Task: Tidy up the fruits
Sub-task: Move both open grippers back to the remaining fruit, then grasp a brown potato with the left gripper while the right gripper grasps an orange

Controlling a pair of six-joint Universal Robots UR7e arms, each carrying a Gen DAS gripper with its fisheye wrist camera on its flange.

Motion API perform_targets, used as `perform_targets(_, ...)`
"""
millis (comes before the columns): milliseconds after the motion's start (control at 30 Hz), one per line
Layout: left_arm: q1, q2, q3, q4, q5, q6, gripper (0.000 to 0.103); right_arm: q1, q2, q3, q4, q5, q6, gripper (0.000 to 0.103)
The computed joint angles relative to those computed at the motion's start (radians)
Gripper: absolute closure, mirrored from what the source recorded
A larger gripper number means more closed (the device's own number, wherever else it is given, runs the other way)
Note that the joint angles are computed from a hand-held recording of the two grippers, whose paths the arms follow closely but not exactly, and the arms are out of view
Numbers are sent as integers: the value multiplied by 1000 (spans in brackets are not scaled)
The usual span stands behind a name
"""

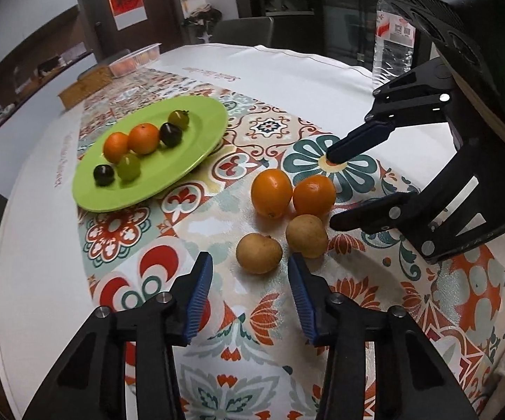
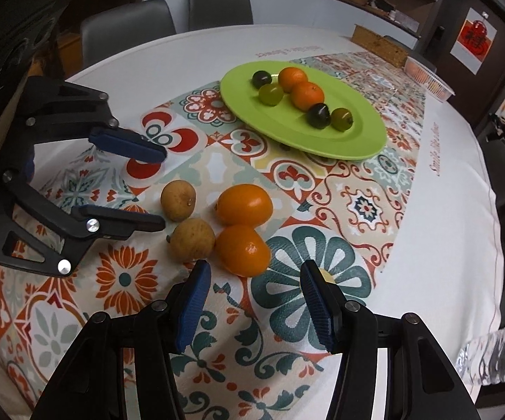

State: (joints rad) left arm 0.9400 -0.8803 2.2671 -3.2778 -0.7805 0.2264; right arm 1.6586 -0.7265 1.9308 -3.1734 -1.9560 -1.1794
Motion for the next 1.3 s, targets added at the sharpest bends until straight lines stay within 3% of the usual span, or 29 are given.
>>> perform_targets(400, 22, -4, -35, 55, -38, -7, 74, 2, 15, -47, 93, 0, 14, 62)
perform_targets(500, 24, -2, -39, 55, -42, -11, 74, 0, 12, -57, 133, 8, 33, 69)
perform_targets(633, 28, -1, -43, 55, -51, -24, 75, -5, 8, -54, 126, 16, 54, 69)
perform_targets(1300, -72, -28, 18, -30, 86, -190, 75, -12, -68, 16, 21, 127, 149, 69)
